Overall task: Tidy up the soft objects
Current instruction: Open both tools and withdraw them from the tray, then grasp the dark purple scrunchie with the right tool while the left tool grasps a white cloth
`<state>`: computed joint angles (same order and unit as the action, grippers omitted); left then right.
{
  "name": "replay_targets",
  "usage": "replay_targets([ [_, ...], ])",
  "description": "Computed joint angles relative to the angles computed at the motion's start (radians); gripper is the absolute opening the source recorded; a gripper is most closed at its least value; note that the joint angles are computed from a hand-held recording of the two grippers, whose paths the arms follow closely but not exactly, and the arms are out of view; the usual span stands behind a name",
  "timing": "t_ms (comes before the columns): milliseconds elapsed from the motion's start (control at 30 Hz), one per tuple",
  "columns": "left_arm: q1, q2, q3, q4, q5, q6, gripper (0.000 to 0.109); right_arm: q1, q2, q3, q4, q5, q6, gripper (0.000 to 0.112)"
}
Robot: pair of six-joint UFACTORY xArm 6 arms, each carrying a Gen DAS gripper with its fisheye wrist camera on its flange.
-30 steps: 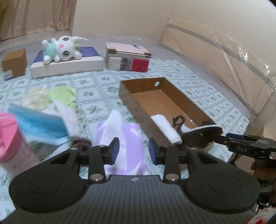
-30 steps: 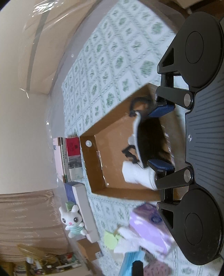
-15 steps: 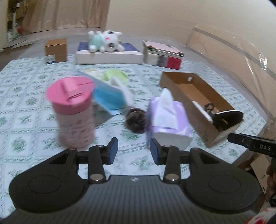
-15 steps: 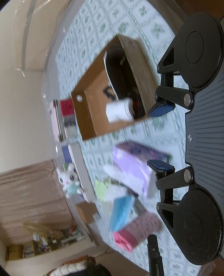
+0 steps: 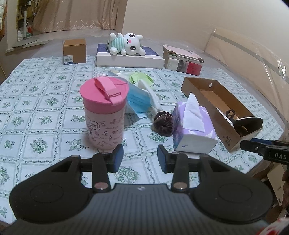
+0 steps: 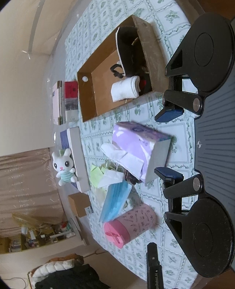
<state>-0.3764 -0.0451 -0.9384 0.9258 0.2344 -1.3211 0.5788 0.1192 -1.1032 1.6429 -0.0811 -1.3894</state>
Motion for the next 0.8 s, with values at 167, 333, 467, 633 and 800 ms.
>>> replay_targets([
  [167, 0.014, -0.003, 0.0, -0.036, -0.009, 0.076, 0.037, 0.005, 0.015, 0.002, -0.126, 0.016, 0.087, 0.055],
  [333, 0.033, 0.003, -0.019, -0.115, -0.021, 0.229, 0.037, 0.009, 0.051, -0.052, -0.17, 0.056, 0.027, 0.055],
  [467, 0.05, 0.017, -0.047, -0.197, -0.038, 0.378, 0.037, 0.003, 0.094, -0.095, -0.367, 0.102, 0.086, 0.055],
  [633, 0.068, 0.051, -0.1, -0.405, -0.046, 0.678, 0.037, -0.026, 0.183, -0.192, -0.651, 0.171, 0.214, 0.055],
  [800, 0.077, 0.108, -0.205, -0.689, 0.022, 1.091, 0.055, -0.073, 0.303, -0.37, -0.945, 0.318, 0.362, 0.055],
])
